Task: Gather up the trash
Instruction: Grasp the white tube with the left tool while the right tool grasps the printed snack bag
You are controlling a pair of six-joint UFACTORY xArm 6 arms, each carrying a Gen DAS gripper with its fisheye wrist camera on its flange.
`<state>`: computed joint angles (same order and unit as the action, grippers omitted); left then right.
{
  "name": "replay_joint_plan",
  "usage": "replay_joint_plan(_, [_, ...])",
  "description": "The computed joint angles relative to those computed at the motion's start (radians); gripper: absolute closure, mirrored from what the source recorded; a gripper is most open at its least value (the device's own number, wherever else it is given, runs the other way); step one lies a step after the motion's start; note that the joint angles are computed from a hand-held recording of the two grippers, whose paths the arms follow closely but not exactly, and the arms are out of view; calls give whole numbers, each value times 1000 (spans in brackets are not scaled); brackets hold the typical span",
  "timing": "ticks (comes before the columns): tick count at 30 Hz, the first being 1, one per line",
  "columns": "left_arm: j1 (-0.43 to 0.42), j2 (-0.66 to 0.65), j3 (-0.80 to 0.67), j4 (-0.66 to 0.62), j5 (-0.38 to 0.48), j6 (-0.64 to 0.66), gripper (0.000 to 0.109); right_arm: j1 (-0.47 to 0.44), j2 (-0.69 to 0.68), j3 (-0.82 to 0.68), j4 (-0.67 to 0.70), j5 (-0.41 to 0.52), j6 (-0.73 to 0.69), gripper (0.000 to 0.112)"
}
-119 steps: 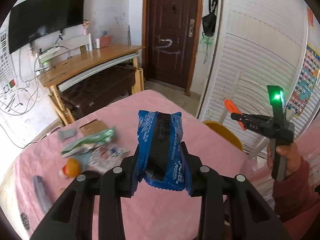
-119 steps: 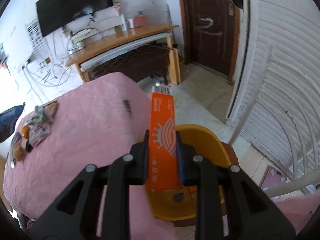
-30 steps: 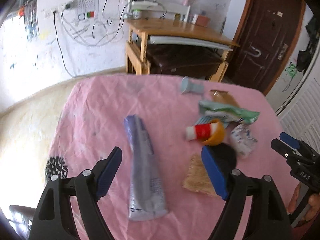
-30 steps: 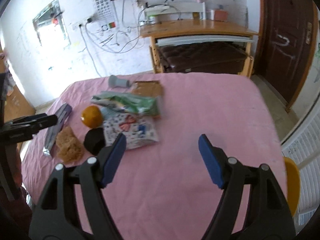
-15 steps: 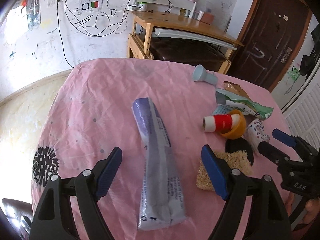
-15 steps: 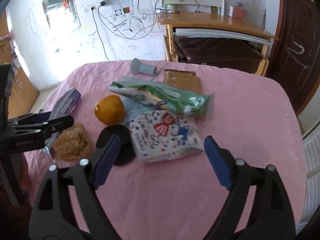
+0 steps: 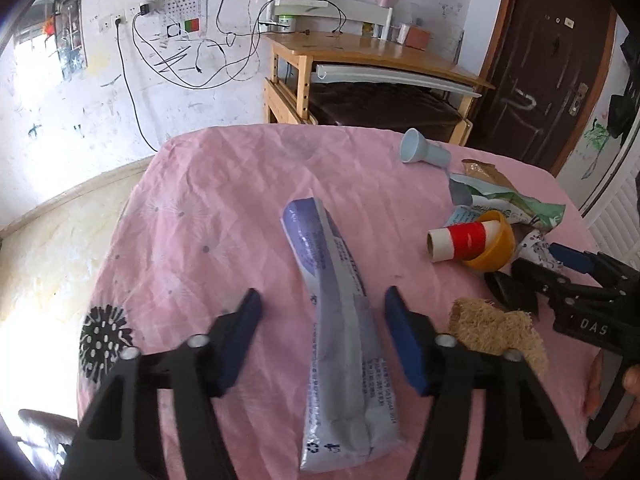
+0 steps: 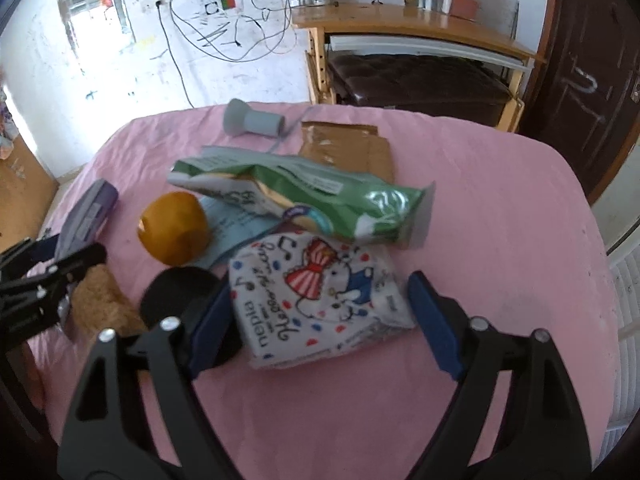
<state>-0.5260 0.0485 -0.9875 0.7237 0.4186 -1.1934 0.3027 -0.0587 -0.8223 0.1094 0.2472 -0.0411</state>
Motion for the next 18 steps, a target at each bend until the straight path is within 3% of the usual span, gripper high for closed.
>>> replay_joint_plan(4, [19, -28, 44, -1, -63, -17, 77, -1, -32, 37, 8, -14, -18, 44])
replay_joint_plan(8, [26, -47, 74, -8, -104, -21, 78, 1, -84, 94, 72, -34, -72, 47])
replay_joint_plan(18, [-16, -107, 77, 85, -74, -86, 78, -27, -193, 179, 164, -59, -137, 46])
